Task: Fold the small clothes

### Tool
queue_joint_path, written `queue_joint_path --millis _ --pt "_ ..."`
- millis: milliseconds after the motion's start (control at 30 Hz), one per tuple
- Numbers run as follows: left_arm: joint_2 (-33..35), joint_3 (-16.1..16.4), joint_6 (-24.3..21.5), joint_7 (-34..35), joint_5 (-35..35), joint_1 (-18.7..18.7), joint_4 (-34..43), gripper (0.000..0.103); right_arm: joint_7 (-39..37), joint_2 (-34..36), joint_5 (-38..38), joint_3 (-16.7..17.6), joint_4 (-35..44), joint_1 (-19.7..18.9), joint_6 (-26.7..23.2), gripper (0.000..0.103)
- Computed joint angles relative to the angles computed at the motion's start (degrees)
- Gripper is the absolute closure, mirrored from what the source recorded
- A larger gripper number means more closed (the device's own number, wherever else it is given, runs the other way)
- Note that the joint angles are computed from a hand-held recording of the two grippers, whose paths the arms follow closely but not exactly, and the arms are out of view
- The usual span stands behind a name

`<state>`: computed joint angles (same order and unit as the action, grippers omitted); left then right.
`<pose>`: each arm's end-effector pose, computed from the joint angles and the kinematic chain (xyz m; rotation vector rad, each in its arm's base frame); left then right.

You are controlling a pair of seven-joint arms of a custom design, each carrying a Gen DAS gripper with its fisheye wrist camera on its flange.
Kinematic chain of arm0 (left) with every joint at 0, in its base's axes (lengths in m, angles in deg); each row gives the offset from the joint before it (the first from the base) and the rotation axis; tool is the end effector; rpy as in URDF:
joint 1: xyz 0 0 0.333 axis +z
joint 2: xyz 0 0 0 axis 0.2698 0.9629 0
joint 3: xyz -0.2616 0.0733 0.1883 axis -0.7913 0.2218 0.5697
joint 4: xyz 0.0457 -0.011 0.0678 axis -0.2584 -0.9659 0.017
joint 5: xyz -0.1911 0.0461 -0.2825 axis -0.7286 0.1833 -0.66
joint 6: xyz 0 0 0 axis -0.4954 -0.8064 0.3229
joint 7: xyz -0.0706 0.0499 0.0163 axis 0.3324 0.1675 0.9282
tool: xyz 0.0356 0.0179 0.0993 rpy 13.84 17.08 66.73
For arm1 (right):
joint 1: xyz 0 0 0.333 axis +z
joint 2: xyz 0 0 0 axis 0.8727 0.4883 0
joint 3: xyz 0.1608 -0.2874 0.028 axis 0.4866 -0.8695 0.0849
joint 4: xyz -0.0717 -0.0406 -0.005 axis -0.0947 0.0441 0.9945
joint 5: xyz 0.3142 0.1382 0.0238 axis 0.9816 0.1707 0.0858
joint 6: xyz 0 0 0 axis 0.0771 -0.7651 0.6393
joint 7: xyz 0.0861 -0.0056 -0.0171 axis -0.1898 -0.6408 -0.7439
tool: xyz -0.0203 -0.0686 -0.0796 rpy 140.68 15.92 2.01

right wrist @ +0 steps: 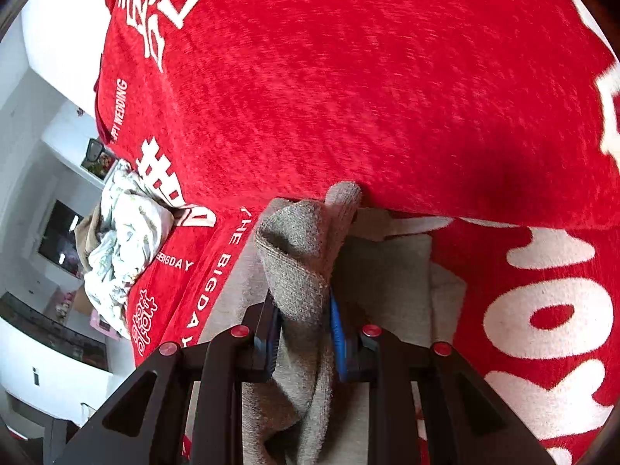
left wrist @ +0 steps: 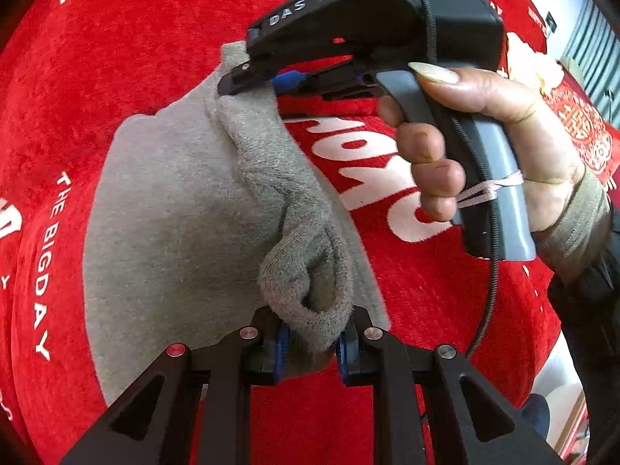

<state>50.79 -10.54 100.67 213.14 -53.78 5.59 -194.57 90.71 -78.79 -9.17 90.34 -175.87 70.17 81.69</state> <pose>0.4844 -0.1801 0.5411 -1.1724 2.7210 -0.8272 0.5808 0.1173 0.5697 -1.4296 1.7702 0.0263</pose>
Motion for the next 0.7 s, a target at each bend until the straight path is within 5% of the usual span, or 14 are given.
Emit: queue_joint_path --millis 467,633,667,700 --pt "3.7 -2.2 3.0 -3.3 4.5 -1.4 -0.4 0.082 -6.6 -1.5 10.5 -1.0 -7.5 -1.2 3.8 0.078" --pt "4.0 -2.7 3.4 -3.6 5.2 -2.0 -0.3 0.082 0.8 -1.1 3.4 -1.5 -8.9 -0.6 5.5 0.08" --pt "3.9 -2.6 2.4 -3.6 5.0 -1.9 0.1 0.078 0.2 -1.4 5.0 -1.2 -9.3 -0.9 5.8 0.08" --pt "4.2 -2.3 0.8 -3.7 4.6 -1.7 1.0 0.059 0.5 -1.9 5.4 -1.1 -9.6 -0.9 6.2 0.076"
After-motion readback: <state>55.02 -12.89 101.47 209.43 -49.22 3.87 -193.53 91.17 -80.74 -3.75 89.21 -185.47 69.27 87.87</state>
